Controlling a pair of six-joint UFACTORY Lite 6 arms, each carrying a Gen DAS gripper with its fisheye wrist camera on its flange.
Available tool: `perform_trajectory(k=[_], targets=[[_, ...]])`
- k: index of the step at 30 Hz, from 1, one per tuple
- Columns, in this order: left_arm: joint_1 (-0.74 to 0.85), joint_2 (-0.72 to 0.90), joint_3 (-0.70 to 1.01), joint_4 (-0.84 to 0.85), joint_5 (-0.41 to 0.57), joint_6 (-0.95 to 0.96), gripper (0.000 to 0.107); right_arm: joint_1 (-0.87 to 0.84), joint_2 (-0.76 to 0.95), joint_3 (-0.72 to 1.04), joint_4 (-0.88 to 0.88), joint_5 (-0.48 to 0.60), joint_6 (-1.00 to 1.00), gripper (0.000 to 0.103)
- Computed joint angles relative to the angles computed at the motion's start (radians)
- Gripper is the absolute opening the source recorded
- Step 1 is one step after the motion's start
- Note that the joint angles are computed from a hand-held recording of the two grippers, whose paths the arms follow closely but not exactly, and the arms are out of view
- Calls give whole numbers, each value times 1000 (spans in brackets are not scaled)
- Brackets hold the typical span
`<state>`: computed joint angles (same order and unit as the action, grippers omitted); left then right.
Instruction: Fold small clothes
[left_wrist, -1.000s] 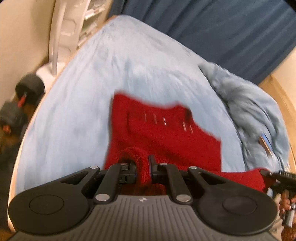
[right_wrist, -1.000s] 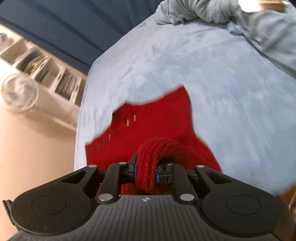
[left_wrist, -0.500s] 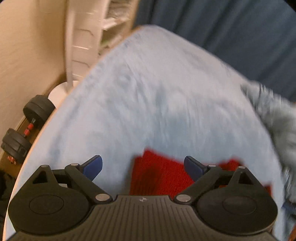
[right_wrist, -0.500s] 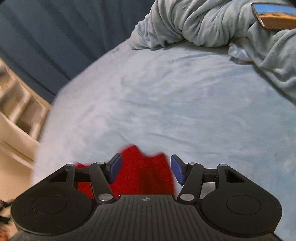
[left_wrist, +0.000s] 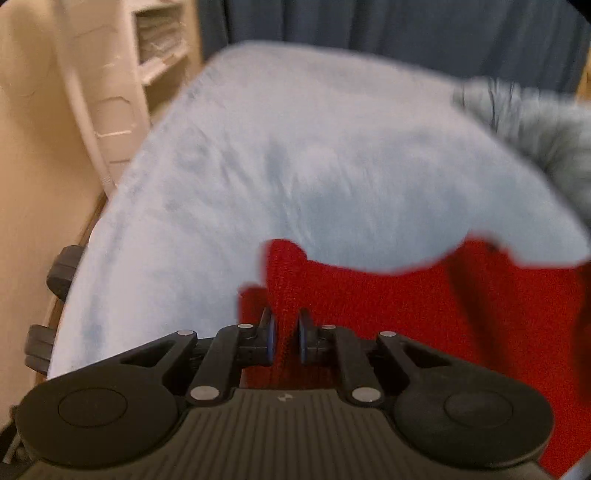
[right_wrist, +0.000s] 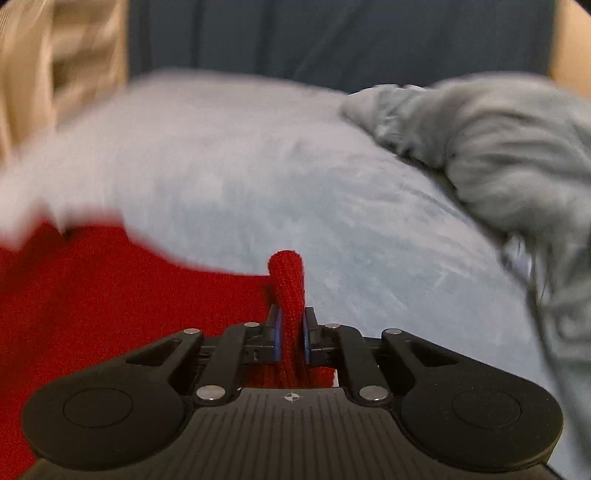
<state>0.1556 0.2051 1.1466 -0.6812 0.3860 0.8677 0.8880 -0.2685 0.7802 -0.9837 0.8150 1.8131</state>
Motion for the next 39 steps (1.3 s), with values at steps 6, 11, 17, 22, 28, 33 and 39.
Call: perform_trajectory(k=[6, 11, 17, 22, 28, 33, 39], targets=[[108, 196, 170, -32, 105, -27, 12, -289, -193, -216, 218, -268, 5, 10], [62, 257, 120, -93, -34, 32, 13, -290, -20, -244, 14, -357, 220, 10], [188, 84, 17, -464, 133, 410, 12, -181, -300, -307, -59, -214, 343, 9], [257, -3, -39, -587, 233, 492, 12, -23, -381, -288, -152, -2, 461, 7], [117, 292, 115, -363, 0, 281, 16, -224, 3, -262, -234, -282, 506, 7], [77, 265, 103, -344, -99, 278, 55, -205, 73, -248, -245, -226, 496, 34], [115, 67, -123, -706, -220, 750, 90, -53, -181, -327, 41, 39, 274, 47]])
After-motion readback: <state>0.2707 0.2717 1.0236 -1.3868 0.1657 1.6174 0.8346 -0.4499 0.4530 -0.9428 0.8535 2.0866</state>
